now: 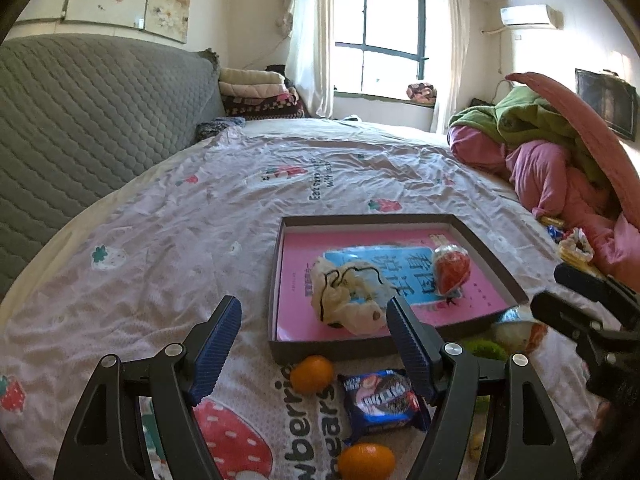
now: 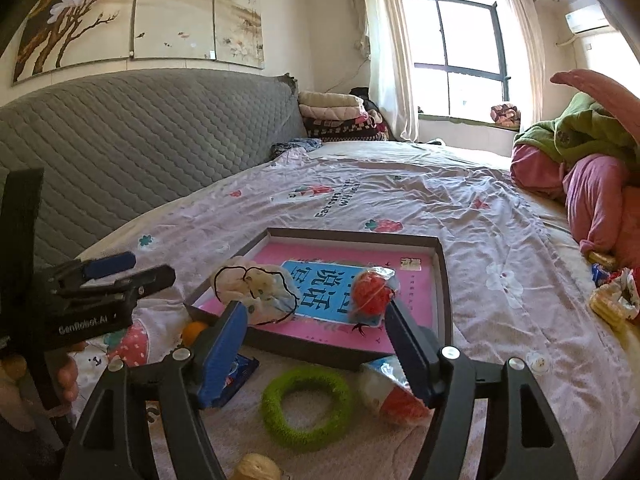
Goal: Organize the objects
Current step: 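Withdraw both grippers back from the pink tray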
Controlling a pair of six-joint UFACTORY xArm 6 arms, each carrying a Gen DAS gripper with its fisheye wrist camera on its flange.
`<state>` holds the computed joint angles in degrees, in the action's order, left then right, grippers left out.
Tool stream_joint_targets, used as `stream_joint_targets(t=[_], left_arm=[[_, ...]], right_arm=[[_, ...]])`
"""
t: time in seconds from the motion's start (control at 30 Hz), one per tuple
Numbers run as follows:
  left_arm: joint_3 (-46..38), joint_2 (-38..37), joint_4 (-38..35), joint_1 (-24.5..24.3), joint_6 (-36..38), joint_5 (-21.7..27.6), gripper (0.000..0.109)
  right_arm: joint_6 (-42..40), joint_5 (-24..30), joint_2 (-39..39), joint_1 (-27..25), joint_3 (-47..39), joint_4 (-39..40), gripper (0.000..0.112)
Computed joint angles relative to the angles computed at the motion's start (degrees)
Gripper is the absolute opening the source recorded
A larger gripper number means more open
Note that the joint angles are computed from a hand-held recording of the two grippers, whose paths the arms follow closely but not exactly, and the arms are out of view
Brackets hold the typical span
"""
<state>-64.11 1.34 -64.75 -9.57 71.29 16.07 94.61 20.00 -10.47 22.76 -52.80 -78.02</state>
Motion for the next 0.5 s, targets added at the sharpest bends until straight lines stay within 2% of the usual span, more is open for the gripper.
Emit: stream_joint_targets(t=[0.1,0.5], left_arm=[[1.6,-0.8,0.1,-0.1,-0.1,-0.3,0.076],[8.4,-6.8,-1.2,0.4,1.8,0.1,0.076]], right_arm=[[0.7,-1.3,-0.6,0.0,0.9,0.8,0.071],[2.2,4.0,-5.1,4.4,4.9,3.0,0.071]])
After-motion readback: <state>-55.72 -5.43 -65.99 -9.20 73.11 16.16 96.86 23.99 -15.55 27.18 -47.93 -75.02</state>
